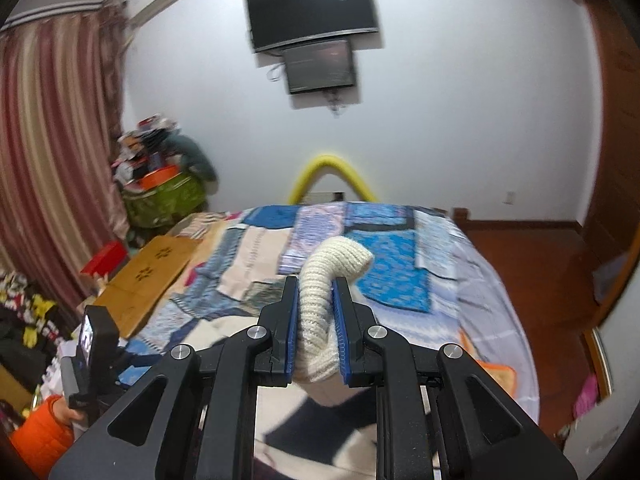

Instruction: Fold small clothes

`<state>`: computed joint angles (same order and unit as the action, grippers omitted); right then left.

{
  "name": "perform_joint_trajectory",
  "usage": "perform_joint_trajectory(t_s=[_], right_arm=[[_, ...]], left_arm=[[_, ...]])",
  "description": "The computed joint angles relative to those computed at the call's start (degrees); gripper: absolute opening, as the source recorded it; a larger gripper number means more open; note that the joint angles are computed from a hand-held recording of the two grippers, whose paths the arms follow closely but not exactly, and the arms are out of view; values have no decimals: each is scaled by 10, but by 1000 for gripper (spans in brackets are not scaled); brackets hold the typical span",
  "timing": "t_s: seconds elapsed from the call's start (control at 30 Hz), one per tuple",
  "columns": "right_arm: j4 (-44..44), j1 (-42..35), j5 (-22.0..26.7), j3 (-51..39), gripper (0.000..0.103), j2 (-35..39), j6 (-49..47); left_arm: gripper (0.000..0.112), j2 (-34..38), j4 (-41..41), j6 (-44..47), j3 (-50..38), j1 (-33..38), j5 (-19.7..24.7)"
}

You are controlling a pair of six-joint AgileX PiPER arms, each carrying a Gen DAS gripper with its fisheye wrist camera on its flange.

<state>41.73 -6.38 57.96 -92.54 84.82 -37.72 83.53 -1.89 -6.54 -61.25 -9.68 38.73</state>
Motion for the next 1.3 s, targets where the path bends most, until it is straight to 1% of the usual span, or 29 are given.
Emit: perform_joint_trajectory(t_s=[0.2, 0.23, 0.27, 0.33, 0.4, 0.5, 0.57, 0.73, 0.83, 0.9, 0.93, 1.0, 1.1, 1.3], right_arm=[[-27, 96, -15, -45, 15, 27, 41], [-28, 112, -17, -56, 11, 36, 46], [-25, 123, -14, -63, 4, 42, 48], [-25, 150, -10, -80, 4, 57, 59], [-48, 181, -18, -83, 4, 67, 70], [-80, 221, -24, -71, 4, 85, 81], [-90, 234, -29, -50, 4, 90, 82], [-104, 228, -43, 10, 4, 93, 82], [-112, 210, -44, 31, 10, 97, 85], [-110, 196, -44, 45, 24, 96, 84], [-109, 187, -46, 54, 28, 93, 81], [-107, 168, -55, 77, 39, 83, 68], [-107, 141, -55, 96, 48, 72, 49], [-99, 63, -51, 135, 48, 54, -5]], left_arm=[[84, -43, -23, 45, 28, 46, -7], [84, -49, -25, 50, 33, 53, -8], [85, -55, -27, 57, 37, 59, -9], [86, -65, -33, 70, 46, 74, -11], [87, -71, -42, 86, 53, 91, -14], [88, -74, -61, 108, 59, 112, -14], [88, -68, -77, 124, 58, 125, -10], [88, -50, -84, 126, 51, 131, -6], [88, -31, -100, 132, 43, 134, 0], [88, -17, -112, 137, 38, 137, 4], [88, -6, -118, 136, 32, 137, 7], [88, 12, -127, 132, 22, 135, 13], [88, 44, -148, 132, 5, 134, 26], [88, 101, -236, 155, -24, 147, 61]])
